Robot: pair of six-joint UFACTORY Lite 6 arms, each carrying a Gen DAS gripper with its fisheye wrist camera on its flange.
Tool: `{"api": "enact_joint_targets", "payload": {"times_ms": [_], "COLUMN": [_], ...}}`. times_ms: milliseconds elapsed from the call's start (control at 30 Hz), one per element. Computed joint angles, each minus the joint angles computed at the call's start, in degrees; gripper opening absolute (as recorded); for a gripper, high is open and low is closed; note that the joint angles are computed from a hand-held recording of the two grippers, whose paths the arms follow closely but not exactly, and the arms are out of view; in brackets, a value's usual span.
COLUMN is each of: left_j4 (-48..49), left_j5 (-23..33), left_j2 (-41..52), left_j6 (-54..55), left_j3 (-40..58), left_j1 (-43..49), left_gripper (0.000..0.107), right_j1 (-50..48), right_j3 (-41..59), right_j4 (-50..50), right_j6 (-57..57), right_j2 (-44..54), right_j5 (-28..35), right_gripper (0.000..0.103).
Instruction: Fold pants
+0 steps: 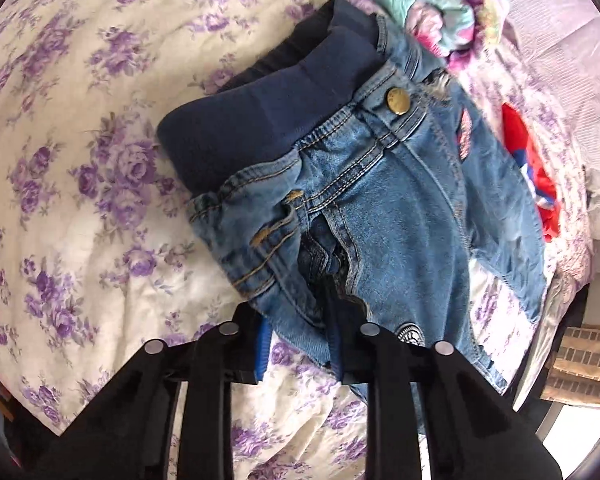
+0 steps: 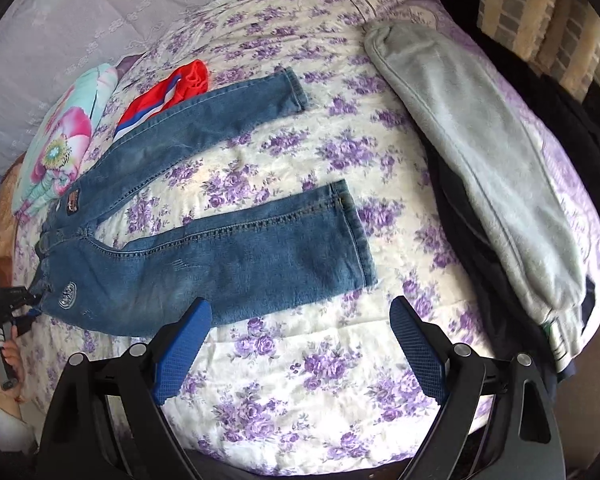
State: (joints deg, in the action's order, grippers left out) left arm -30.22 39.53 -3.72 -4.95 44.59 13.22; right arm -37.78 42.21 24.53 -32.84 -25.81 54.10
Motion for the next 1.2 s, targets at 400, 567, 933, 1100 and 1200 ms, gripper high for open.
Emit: {"api": "enact_joint_targets", "payload": {"times_ms": [400,567,933,1100,1200], "left_j4": [-3.0,-9.25,3.27,4.47,4.27], "left_j5": [0.34,0.54,1.41,8.12,13.72], "left_j2": [0.0,-0.46,-15.57,-28.21,-37.57], "left_j6": [4.03,10.38,-7.0,-10.42,-10.46], "left_j3": [-2.52,-5.18,-8.49,-15.18,-20.72], "left_j1": [3.76,7.12,1.29,1.9,4.9], "left_gripper": [0.014,0.014,0.011,0.011,0.011], "right_j1": [-7.32,-4.12,-1.89,-7.55,-11.77], "right_j3": [-5.23,-5.9,-3.08,-4.56,-7.12], "right_j4": [26.31,42.24,32.61,19.86,15.76], "right_j6": [-16.23,-26.27,-17.05,-13.49,-14.94], "right_j2": [29.42,34.44,23.77,17.31,14.01], "right_j5": [-7.23,-8.69,-9.41,-5.57,-3.87], "right_gripper": [0.084,0.026,0.008,0.008,0.008]}}
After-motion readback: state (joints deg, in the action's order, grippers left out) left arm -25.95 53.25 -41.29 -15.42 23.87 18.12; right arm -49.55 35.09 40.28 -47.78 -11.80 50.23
